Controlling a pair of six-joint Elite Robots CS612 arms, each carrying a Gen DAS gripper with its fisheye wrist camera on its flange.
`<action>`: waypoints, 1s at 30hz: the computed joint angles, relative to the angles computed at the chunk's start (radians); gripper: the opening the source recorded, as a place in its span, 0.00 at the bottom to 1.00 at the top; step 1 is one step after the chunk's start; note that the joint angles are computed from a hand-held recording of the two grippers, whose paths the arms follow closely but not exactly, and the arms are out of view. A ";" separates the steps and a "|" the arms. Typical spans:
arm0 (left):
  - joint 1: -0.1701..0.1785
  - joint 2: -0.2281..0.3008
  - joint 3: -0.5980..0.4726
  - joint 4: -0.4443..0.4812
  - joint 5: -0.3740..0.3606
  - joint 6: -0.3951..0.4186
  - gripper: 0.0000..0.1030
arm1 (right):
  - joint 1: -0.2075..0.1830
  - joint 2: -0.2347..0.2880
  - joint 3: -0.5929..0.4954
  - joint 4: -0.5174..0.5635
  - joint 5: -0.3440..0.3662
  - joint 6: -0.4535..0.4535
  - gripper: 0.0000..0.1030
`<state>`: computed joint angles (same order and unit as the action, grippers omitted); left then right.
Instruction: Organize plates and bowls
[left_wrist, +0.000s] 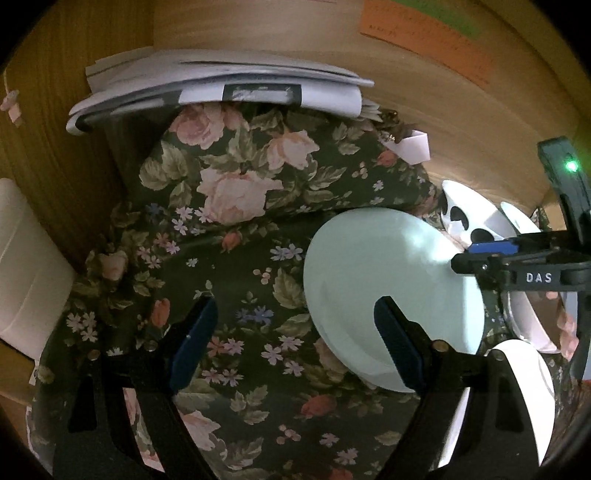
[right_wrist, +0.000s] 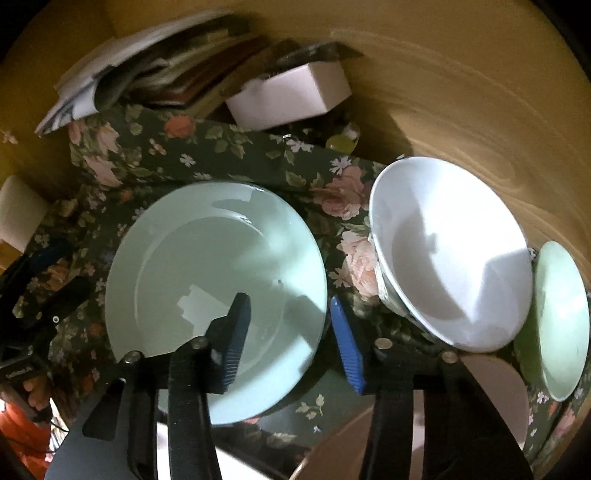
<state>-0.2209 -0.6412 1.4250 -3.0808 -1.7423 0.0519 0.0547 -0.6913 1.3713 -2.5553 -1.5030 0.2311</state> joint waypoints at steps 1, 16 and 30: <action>0.000 0.001 -0.001 0.002 0.004 0.003 0.79 | 0.002 0.004 -0.008 0.013 -0.010 -0.005 0.37; 0.021 0.005 -0.007 0.030 -0.008 0.025 0.55 | 0.046 0.024 -0.057 0.075 -0.015 -0.057 0.31; 0.053 0.004 -0.002 0.086 0.022 0.006 0.43 | 0.074 0.035 -0.028 -0.087 0.074 0.051 0.31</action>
<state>-0.1681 -0.6373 1.4228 -2.9950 -1.7207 0.0576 0.1283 -0.6560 1.3433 -2.6420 -1.4293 0.2816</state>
